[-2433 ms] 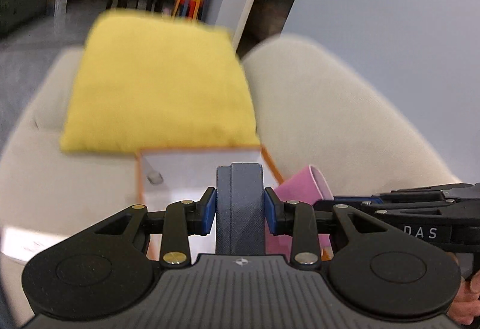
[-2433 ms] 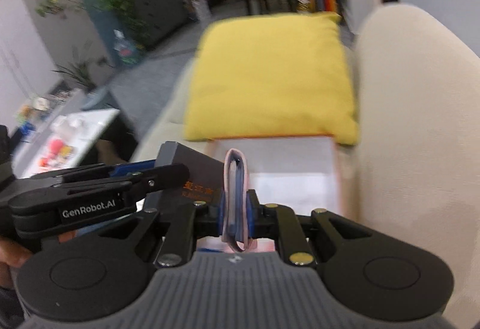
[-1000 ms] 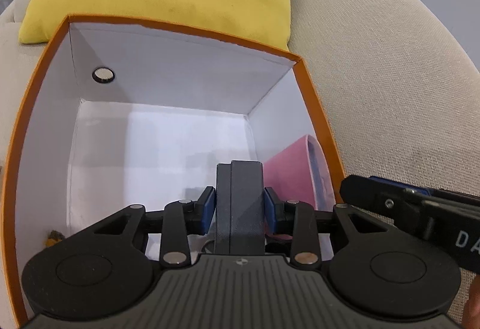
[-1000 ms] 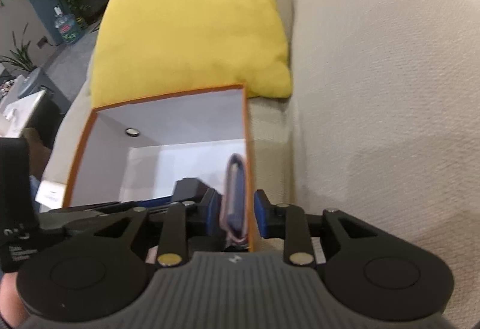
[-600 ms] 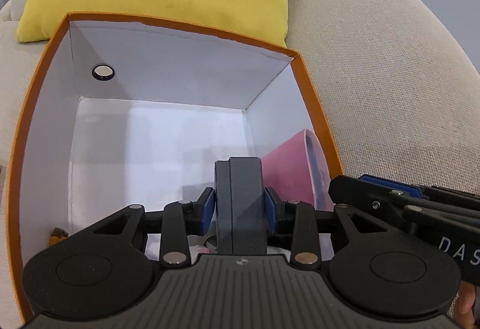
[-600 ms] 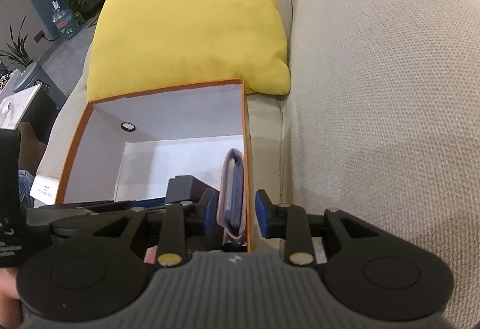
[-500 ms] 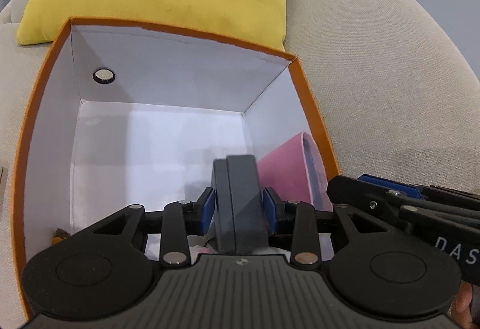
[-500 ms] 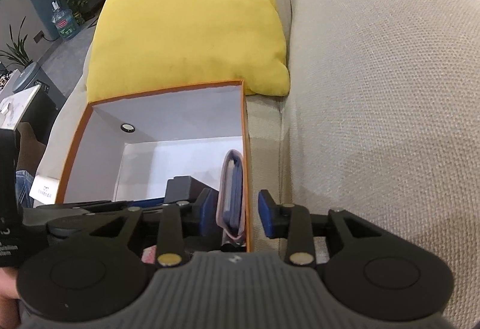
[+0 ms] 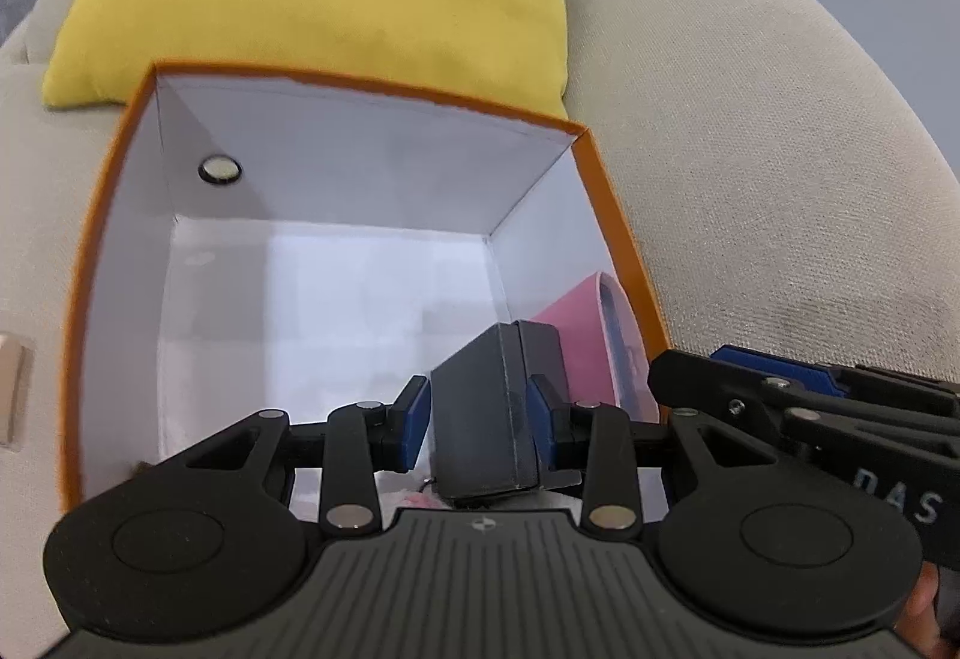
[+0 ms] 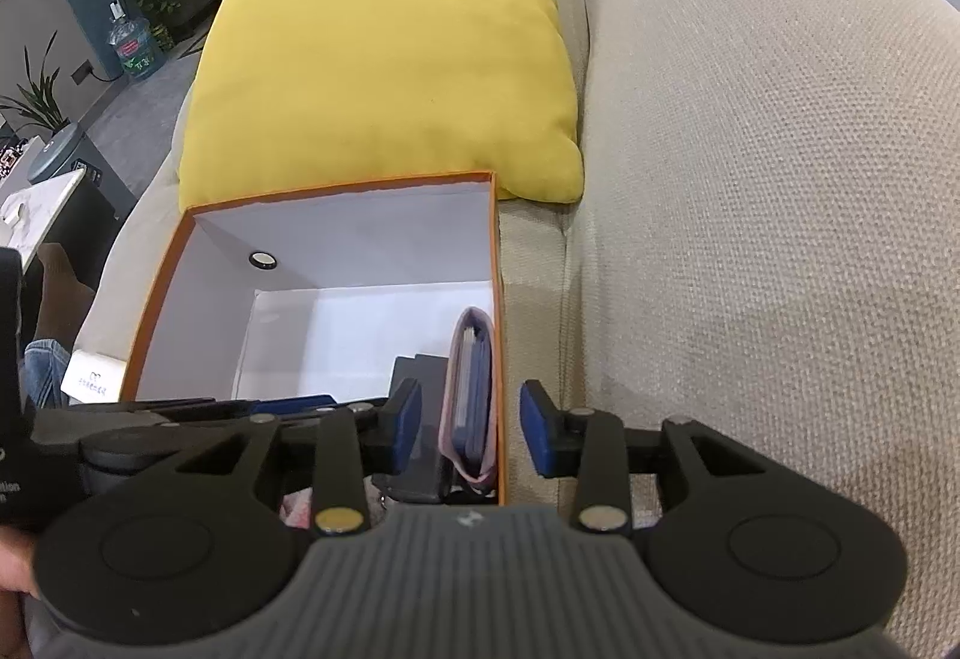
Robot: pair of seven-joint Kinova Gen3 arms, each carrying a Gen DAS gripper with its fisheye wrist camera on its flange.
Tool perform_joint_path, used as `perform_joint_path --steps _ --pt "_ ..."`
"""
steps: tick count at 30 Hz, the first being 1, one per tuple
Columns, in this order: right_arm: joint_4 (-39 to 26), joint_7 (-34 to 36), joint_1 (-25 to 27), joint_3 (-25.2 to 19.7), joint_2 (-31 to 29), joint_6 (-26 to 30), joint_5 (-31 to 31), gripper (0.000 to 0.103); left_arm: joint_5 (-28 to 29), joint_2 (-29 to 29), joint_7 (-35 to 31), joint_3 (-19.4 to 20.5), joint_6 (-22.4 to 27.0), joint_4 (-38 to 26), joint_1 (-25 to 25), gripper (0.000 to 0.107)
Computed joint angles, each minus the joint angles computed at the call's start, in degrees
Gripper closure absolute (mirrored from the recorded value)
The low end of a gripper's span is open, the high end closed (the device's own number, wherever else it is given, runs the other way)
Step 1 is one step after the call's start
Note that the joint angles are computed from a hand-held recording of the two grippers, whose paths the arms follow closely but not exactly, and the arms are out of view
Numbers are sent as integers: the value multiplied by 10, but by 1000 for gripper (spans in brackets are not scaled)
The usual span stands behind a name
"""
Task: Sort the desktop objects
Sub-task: 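Lower the wallet and pouch into the box and open both grippers, then move both grippers back to the remaining items beside the box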
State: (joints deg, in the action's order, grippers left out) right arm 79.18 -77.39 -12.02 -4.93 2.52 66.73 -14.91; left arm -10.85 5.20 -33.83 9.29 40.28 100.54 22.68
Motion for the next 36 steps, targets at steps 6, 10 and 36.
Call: perform_joint_path --steps 6,10,36 --pt "4 1 -11 -7 -12 -1 8 65 -33 -45 -6 10 30 5 0 68" --pt "18 14 -22 -13 -37 -8 7 65 -87 -99 17 37 50 20 -8 68" --pt "300 32 -115 -18 -347 -47 -98 65 7 -418 -95 181 246 146 -55 68"
